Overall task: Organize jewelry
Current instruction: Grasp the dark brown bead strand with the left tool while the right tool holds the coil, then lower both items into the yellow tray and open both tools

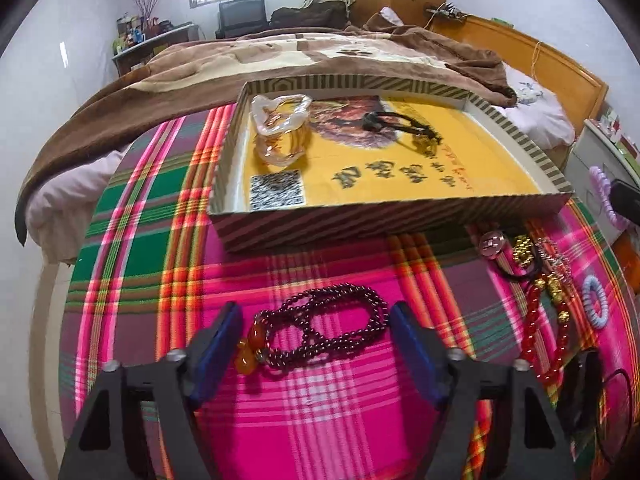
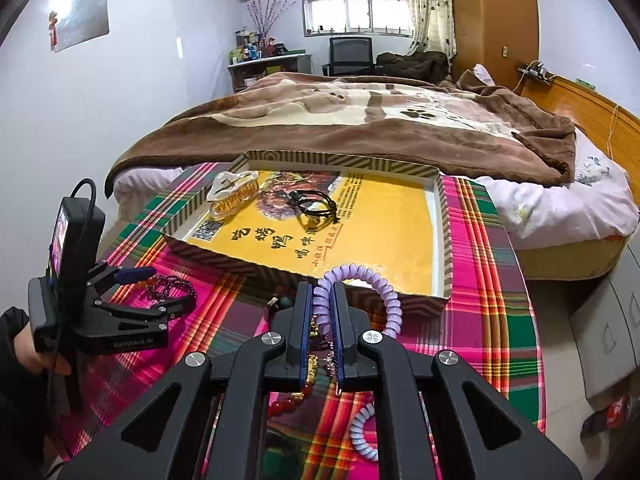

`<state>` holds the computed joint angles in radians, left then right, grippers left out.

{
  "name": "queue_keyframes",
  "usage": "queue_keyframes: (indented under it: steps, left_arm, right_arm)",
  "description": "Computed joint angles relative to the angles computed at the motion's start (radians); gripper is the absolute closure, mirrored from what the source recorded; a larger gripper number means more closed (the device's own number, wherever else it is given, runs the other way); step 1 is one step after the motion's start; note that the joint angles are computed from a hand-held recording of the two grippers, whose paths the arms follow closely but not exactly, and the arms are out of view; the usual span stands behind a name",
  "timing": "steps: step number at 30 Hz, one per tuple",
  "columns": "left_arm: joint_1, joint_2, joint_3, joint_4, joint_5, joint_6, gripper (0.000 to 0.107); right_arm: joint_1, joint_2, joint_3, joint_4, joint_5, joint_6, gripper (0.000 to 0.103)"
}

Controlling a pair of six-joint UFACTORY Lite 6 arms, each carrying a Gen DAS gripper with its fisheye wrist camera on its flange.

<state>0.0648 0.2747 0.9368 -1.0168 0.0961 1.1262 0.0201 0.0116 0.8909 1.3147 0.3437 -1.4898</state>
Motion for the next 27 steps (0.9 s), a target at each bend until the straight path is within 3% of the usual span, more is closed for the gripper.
queue_keyframes:
  steps: [3,6,8,11,14,22,27]
  left_arm:
    - [-0.013,-0.008,-0.002,0.028,-0.005,-0.028,0.059]
    - [-0.024,-0.015,-0.012,-0.089,-0.019,0.088,0.078]
    - [-0.03,-0.017,-0.014,-0.062,-0.03,0.06,0.09]
    - [-0.033,-0.027,-0.025,-0.047,-0.042,0.043,0.094]
    - [-0.021,-0.053,-0.041,-0.159,-0.014,0.149,0.094]
    - [0.0,-0.175,-0.01,0.071,0.113,-0.077,0.094]
    - [-0.018,-0.11,0.149,0.26,0.16,-0.284,0.094]
  right_arm:
    - [-0.01,0.01,0.001,0.017,0.007,-0.023,0.094]
    - [-0.026,0.018,0.003,0.028,0.018,-0.038,0.094]
    - [-0.034,0.017,0.0,0.037,0.023,-0.049,0.094]
    - [-0.042,0.024,0.002,0.045,0.027,-0.061,0.094]
    - [-0.052,0.027,0.005,0.045,0.032,-0.062,0.094]
    - [-0.09,0.051,0.086,-0.017,0.058,-0.026,0.094]
    - [-0.099,0.136,0.232,-0.108,0.075,0.059,0.094]
